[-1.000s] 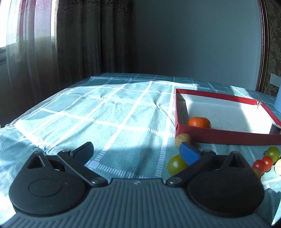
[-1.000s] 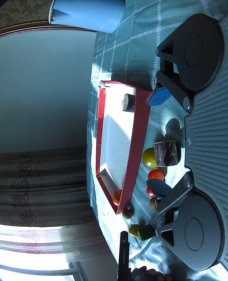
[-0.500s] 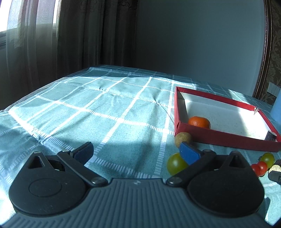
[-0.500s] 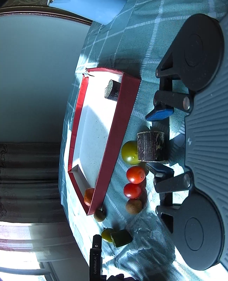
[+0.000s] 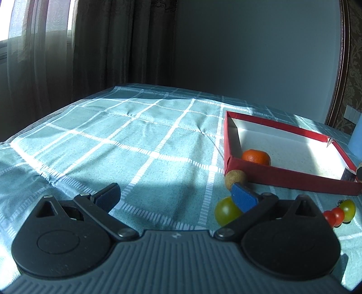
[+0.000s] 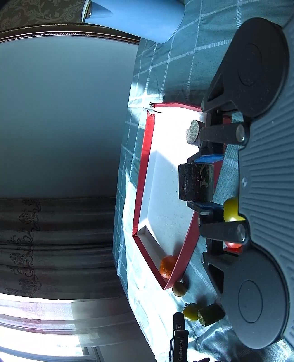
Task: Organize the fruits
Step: 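Grasp the dark square wooden block with the right gripper, then carry the wooden block into the box and open the right gripper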
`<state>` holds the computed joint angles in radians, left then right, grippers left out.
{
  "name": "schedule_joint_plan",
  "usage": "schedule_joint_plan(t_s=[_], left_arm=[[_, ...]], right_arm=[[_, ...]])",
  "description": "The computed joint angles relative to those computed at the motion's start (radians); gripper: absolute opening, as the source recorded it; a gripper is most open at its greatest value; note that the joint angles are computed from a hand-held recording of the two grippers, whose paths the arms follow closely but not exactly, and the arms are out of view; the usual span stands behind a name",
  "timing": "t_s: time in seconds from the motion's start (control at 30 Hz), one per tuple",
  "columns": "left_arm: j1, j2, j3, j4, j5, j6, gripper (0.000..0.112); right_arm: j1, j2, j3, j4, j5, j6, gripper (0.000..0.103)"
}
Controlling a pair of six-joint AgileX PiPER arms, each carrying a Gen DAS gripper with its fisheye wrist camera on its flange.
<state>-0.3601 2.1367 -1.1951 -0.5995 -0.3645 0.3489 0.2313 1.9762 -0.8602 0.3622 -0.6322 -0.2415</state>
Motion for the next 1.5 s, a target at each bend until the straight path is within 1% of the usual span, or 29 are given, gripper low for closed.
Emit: schedule_joint_plan(t_s=[0.07, 0.13, 0.23, 0.3, 0.4, 0.83, 0.87, 0.9, 0.93, 0.97, 1.07, 1.13, 1.2, 1.23, 1.3, 1.33, 1.4, 1.43, 1.5], left_arm=[[0.0, 0.0, 0.0, -0.007, -0.002, 0.003, 0.103], [0.002, 0.0, -0.001, 0.0, 0.002, -0.004, 0.103], [0.003, 0.001, -0.001, 0.004, 0.002, -0.009, 0.103], [0.004, 0.001, -0.001, 0.013, 0.004, -0.018, 0.103], [0.005, 0.001, 0.0, 0.015, 0.003, -0.02, 0.103], [0.007, 0.002, 0.0, 0.015, 0.004, -0.026, 0.103], [0.008, 0.002, -0.001, 0.015, 0.005, -0.027, 0.103], [0.008, 0.003, -0.001, 0.016, 0.005, -0.028, 0.103], [0.008, 0.002, 0.001, 0.015, 0.003, -0.028, 0.103], [0.008, 0.001, 0.003, 0.011, -0.001, -0.027, 0.103], [0.011, -0.003, 0.011, 0.019, -0.006, -0.049, 0.103], [0.02, -0.015, 0.04, 0.111, -0.027, -0.146, 0.103], [0.021, -0.035, 0.095, 0.197, -0.098, -0.239, 0.103], [0.018, -0.044, 0.121, 0.22, -0.131, -0.262, 0.103], [-0.002, -0.07, 0.175, 0.224, -0.181, -0.252, 0.103], [-0.01, -0.081, 0.2, 0.248, -0.194, -0.262, 0.103], [-0.032, -0.105, 0.255, 0.31, -0.219, -0.3, 0.103], [-0.049, -0.109, 0.27, 0.298, -0.226, -0.281, 0.103], [-0.094, -0.111, 0.284, 0.221, -0.236, -0.198, 0.103]], right_arm=[[-0.005, 0.031, -0.071, 0.059, 0.031, -0.079, 0.033], [-0.019, 0.061, -0.128, 0.078, 0.069, -0.108, 0.033], [-0.02, 0.109, -0.19, 0.16, 0.092, -0.202, 0.033], [-0.021, 0.125, -0.2, 0.178, 0.093, -0.219, 0.033], [-0.015, 0.139, -0.204, 0.211, 0.069, -0.254, 0.033], [-0.008, 0.156, -0.203, 0.226, 0.053, -0.255, 0.034], [-0.007, 0.155, -0.201, 0.228, 0.048, -0.256, 0.035], [-0.007, 0.154, -0.198, 0.23, 0.046, -0.254, 0.043], [-0.006, 0.151, -0.19, 0.23, 0.033, -0.246, 0.053], [-0.004, 0.146, -0.178, 0.227, 0.013, -0.232, 0.058], [-0.004, 0.116, -0.118, 0.183, -0.048, -0.155, 0.059], [-0.009, 0.09, -0.059, 0.143, -0.106, -0.085, 0.059], [-0.015, 0.069, -0.005, 0.116, -0.156, -0.027, 0.06], [-0.021, 0.059, 0.028, 0.094, -0.186, 0.009, 0.064], [-0.033, 0.056, 0.068, 0.067, -0.222, 0.054, 0.07], [-0.039, 0.057, 0.078, 0.064, -0.223, 0.066, 0.07], [-0.058, 0.055, 0.075, 0.044, -0.184, 0.099, 0.07], [-0.069, 0.053, 0.077, 0.023, -0.177, 0.129, 0.07], [-0.075, 0.053, 0.078, 0.011, -0.177, 0.149, 0.07]])
